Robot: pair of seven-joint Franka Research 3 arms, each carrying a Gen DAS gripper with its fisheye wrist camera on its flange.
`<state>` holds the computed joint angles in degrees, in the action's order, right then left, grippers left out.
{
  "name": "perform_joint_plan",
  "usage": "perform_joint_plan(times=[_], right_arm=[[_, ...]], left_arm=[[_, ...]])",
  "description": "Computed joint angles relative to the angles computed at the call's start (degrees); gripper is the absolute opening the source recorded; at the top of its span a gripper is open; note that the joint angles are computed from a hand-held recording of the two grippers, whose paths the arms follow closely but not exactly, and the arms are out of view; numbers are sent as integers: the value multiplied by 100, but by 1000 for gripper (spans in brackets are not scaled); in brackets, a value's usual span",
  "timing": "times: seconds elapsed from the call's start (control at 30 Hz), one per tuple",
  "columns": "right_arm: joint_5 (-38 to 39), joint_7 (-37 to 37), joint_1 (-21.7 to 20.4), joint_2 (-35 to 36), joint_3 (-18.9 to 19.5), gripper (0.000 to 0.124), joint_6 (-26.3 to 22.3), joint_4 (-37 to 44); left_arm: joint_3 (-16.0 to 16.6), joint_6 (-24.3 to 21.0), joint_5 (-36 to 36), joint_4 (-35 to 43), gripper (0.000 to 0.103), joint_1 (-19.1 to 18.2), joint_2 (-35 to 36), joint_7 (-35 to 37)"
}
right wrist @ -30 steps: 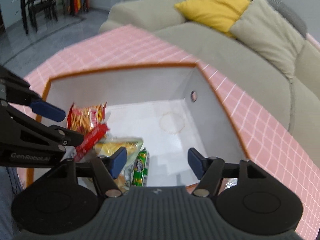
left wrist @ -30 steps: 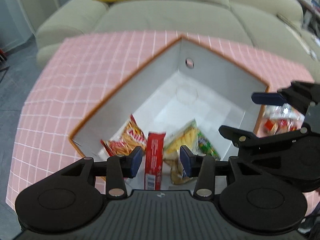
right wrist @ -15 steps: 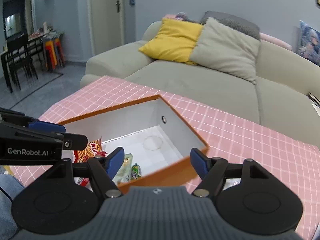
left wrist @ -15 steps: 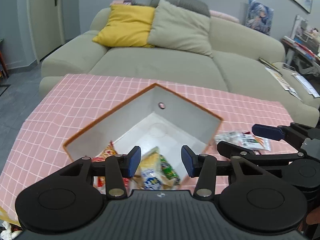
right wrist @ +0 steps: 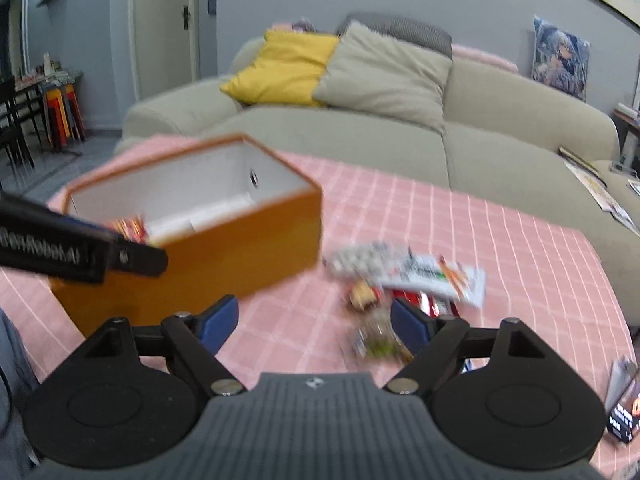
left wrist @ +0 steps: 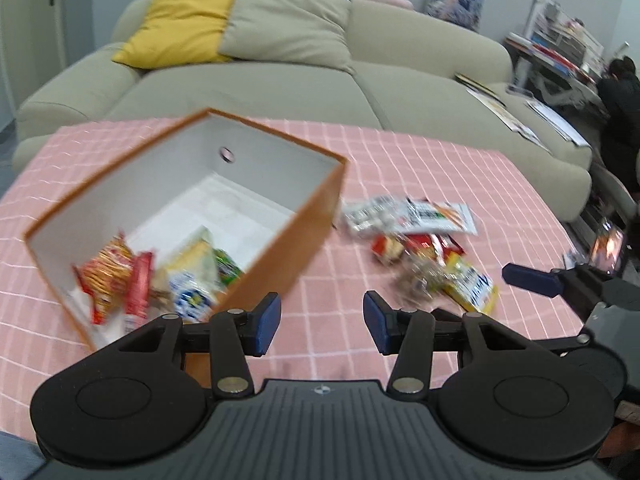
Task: Organize snacks
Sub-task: 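Move both tools back over the remaining snack pile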
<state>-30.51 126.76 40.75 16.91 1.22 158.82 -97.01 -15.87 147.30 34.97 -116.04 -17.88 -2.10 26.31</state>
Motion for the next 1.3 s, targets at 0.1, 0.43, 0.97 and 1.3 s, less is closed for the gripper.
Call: perform_joint_plan(times=[0.1,0.43,0.97,1.3], right_arm=[[32,-106,-93,-69,-1,81,43,-278],[-366,164,-308,-16,-187,83,-227,-467],[741,-1234,-723,715,-130,86,-448,111],[1671,-1855,-780,903,-87,80,-460,264]], left_arm=[[-20,87,-92,27,57,-51,171,143],[59,396,-540,468,63,-178,926,1011],[184,127,-1422,2496,70,-471,2770,2806],[312,-426,-1661,3421,59,-683,3415,3127]])
